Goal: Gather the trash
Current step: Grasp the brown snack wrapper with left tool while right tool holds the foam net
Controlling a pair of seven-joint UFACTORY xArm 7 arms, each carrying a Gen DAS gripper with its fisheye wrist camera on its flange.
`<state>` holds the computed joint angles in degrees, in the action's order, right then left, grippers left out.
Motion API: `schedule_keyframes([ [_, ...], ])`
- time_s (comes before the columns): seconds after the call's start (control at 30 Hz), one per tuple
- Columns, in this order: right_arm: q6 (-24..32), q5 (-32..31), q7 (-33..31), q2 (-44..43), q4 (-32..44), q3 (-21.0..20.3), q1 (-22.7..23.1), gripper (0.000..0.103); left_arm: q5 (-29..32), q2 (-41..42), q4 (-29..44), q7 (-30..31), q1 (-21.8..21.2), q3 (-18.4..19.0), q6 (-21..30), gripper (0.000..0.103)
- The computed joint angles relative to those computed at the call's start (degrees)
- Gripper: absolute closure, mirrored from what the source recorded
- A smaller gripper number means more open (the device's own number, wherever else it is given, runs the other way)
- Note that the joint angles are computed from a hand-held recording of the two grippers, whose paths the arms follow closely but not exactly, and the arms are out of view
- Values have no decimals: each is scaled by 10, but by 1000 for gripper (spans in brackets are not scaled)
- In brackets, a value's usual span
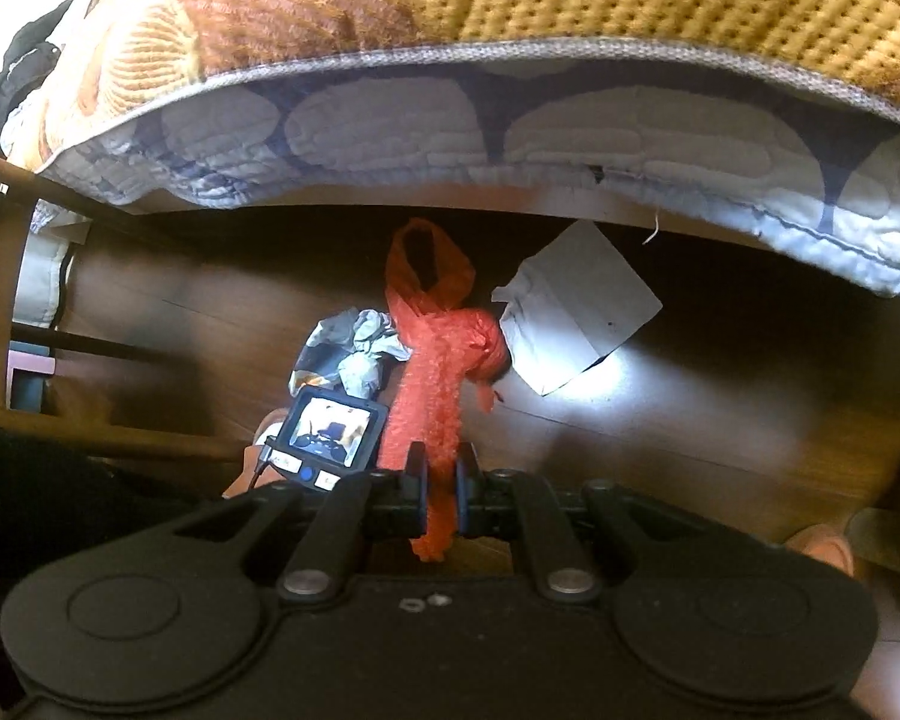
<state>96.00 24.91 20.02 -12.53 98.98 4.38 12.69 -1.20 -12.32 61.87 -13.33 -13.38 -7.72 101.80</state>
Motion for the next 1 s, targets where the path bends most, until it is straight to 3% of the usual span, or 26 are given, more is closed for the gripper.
schedule_keyframes([
  [0.13,3,-15,-4,5,9,4,1,94,-10,-11,-10,5,2,5,-9,62],
  [0.43,-1,-66,-3,-3,23,14,-1,94,-9,-8,58,10,3,2,19,63],
  [0.7,28,-130,48,-3,92,38,5,94,-12,-2,188,17,-11,-10,59,63],
  [1.0,110,-200,134,4,250,63,2,94,-8,43,396,13,-33,-29,103,63],
])
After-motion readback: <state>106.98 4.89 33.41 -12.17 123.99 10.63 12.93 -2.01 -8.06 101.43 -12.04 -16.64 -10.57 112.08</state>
